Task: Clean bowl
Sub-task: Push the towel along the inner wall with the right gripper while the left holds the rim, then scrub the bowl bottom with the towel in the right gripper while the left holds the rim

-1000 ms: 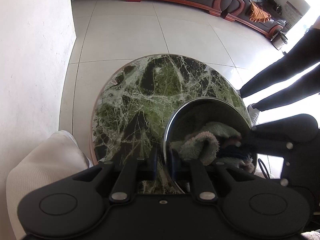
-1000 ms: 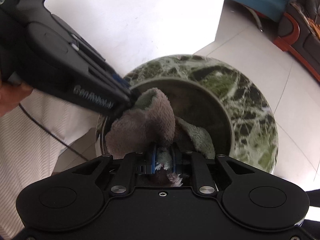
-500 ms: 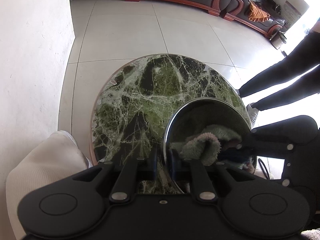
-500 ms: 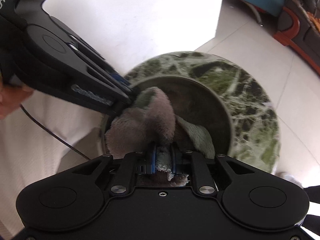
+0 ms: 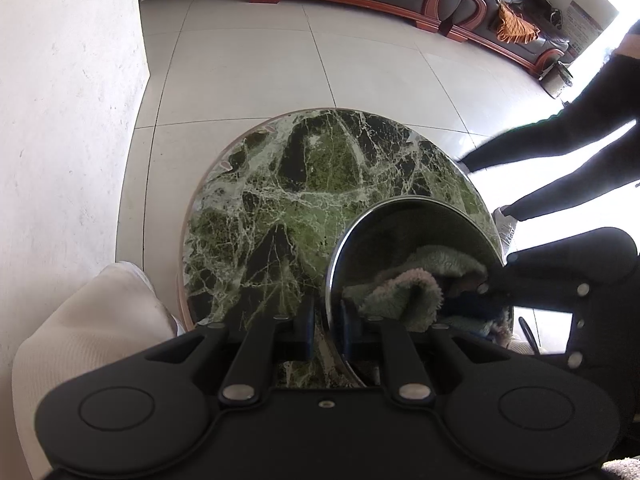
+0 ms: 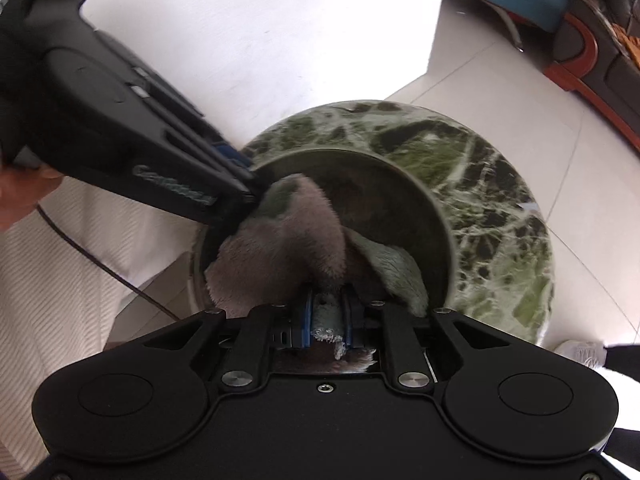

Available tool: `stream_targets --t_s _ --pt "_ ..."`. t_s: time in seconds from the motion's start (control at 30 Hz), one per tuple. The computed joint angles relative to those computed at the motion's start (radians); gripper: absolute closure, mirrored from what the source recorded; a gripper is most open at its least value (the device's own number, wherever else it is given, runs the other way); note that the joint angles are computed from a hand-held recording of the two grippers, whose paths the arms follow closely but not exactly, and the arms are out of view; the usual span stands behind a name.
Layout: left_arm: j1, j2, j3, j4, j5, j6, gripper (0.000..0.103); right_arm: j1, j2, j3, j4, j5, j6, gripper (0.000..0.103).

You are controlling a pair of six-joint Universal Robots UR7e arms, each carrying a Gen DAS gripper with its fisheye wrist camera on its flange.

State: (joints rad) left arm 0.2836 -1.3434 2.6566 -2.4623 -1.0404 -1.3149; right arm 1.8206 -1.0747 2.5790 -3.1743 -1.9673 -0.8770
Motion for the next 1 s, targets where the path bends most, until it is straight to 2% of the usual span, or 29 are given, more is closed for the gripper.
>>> stream_targets --t_s 0.17,0.33,0.47,0.57,0.73,1.0 --pt "-0.002 -0.005 -0.002 0.013 -0.002 -0.008 0.091 0.013 0.063 -0.018 -0.108 -0.018 -0.043 0.091" --pt "-0.002 -0.007 0.003 0.004 -0.001 -0.007 0.091 -0.008 0.020 -0.008 -0.078 -0.024 -0.023 0.091" --pt "-0.004 -0.010 0.005 0.003 -0.002 -0.007 0.091 -0.010 -0.029 0.015 0.001 -0.010 0.013 0.089" --pt "-0.004 -0.012 0.003 0.010 0.000 -0.009 0.091 0.004 -0.020 0.014 0.004 -0.004 0.012 0.089" --pt "-0.008 -0.019 0.002 0.023 -0.001 -0.016 0.091 0.008 0.046 -0.019 -0.088 -0.017 -0.025 0.091" --pt "0.001 -0.013 0.005 0.001 0.004 -0.003 0.091 -0.012 -0.016 0.010 -0.001 -0.013 0.013 0.089"
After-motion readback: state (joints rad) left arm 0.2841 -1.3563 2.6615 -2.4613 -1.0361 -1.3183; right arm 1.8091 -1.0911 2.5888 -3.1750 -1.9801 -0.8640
